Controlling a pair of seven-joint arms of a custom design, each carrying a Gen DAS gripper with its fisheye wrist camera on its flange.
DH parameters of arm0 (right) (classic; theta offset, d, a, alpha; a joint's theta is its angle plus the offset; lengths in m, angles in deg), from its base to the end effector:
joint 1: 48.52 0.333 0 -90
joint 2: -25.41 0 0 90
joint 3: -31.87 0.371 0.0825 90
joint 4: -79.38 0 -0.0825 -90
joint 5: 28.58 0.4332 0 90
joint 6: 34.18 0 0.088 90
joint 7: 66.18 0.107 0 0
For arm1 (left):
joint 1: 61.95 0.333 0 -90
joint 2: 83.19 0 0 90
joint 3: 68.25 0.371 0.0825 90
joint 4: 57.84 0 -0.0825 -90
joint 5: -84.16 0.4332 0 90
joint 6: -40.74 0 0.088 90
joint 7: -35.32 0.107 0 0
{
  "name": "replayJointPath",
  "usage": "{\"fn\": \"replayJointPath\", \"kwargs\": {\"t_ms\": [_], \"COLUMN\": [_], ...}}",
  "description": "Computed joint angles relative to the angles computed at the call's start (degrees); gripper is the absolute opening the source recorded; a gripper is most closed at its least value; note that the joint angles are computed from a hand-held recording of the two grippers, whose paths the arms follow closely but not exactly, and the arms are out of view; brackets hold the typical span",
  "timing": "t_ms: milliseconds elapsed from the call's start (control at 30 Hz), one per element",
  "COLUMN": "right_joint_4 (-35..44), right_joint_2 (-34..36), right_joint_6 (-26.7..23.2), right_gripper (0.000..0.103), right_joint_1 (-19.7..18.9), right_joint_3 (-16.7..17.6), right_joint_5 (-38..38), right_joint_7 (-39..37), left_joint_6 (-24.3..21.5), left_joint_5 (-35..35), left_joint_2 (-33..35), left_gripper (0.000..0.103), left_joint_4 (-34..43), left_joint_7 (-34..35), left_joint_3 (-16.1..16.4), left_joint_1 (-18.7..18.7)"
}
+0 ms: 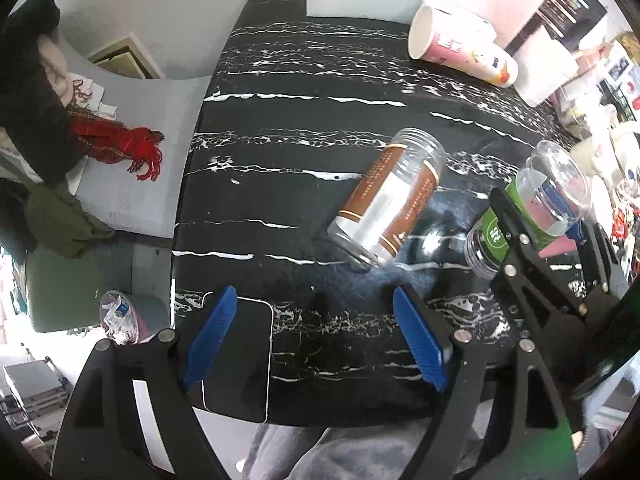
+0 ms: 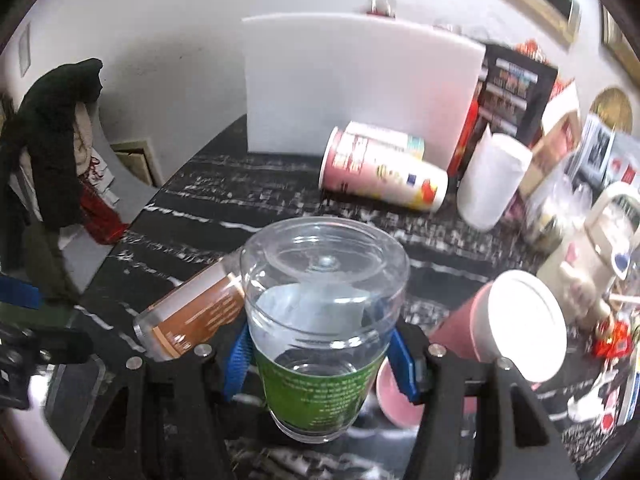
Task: Flip cup upside down
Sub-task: 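Lower the jar upside down onto the table and open the right tool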
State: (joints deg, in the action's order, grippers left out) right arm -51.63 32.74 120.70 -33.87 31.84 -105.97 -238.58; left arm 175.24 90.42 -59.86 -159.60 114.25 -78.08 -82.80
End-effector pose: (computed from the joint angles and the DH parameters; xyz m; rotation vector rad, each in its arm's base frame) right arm 0.5466 0.1771 0.3263 -1.6090 2.0922 -0.8947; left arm 0.6339 -0.3595 0.3721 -1.6927 2.5332 -0.2278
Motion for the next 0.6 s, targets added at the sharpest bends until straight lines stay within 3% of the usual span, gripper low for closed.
{"fn": "replayJointPath", "kwargs": {"t_ms": [267, 367, 600], "right_joint_4": [1.12, 0.96, -1.44], "right_joint_2": [2.75, 3.21, 1.64], "right_joint_6": [-10.02, -8.48, -12.47], "right_gripper": [0.060, 0.060, 0.060], "right_joint_1": [2.59, 1.91, 2.55], "right_joint_3": [0.55, 0.60, 1.42], "right_joint_5": [-14.59, -15.18, -15.09], "right_joint_7": [13.02, 15.31, 19.57], "left_joint_6": [1.51, 1.53, 1.53], "left_joint_5": [0.96, 0.67, 0.67], "left_joint_2": [2.54, 3.18, 3.51], "left_gripper": [0.080, 0.080, 0.080], "left_joint_4": [1.98, 2.67, 2.89], "left_joint_7": [-1.30, -1.22, -0.27], "left_joint_3": [0.81, 0.74, 0.43], "left_joint_1": [-0.38, -0.44, -1.12]}}
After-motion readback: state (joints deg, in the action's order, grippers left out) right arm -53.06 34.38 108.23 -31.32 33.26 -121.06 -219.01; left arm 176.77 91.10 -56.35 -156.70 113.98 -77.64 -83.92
